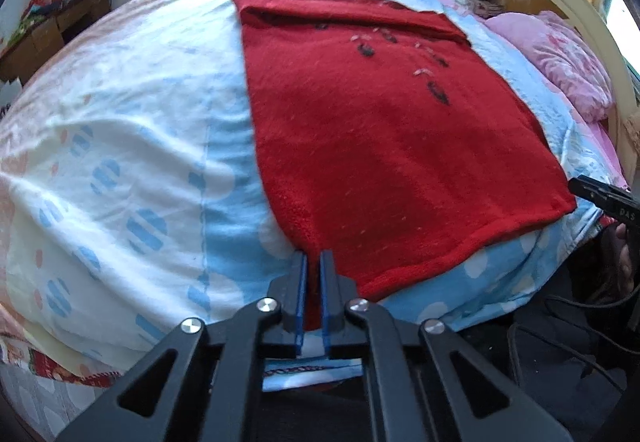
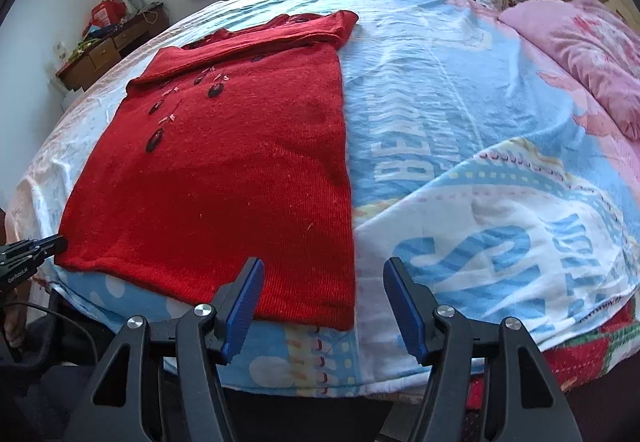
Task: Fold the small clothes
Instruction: 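Grasp the sweater hem with the left tool while the right tool grasps it too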
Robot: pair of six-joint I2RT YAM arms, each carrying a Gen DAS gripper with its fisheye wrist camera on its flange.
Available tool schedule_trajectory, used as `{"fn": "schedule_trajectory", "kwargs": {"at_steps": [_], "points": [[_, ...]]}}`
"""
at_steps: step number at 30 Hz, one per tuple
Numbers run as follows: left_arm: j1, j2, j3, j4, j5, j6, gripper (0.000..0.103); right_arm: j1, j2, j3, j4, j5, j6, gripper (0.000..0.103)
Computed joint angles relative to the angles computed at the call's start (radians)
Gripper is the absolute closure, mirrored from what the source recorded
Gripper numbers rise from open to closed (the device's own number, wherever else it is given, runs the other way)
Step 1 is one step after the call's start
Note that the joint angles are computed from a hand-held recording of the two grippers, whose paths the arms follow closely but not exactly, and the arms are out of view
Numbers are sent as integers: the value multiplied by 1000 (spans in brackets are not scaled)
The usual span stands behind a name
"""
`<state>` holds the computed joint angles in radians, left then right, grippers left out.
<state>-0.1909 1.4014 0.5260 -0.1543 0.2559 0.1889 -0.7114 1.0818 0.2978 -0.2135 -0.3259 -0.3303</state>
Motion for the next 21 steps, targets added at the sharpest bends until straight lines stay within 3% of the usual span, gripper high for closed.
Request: {"fn": "schedule_trajectory", "kwargs": {"at_steps": [5, 12, 14, 17, 19, 21], "points": [[5, 3, -4, 9, 8, 9, 97, -23, 80, 16, 5, -43, -10, 41], [9, 54, 17, 18, 5, -21, 96, -34, 151, 26, 19, -68, 5, 52], [15, 71, 19, 26, 7, -35, 91, -63, 184, 42, 12, -90, 6, 59], [32, 79, 22, 21, 29, -36, 91, -88, 190, 52, -6, -122, -10, 79], [35, 70, 19, 14, 36, -20, 96, -99, 177, 50, -14, -139, -16, 94], [37, 40, 9, 4, 35, 3, 99, -114, 138, 47, -30, -170, -19, 96]]}}
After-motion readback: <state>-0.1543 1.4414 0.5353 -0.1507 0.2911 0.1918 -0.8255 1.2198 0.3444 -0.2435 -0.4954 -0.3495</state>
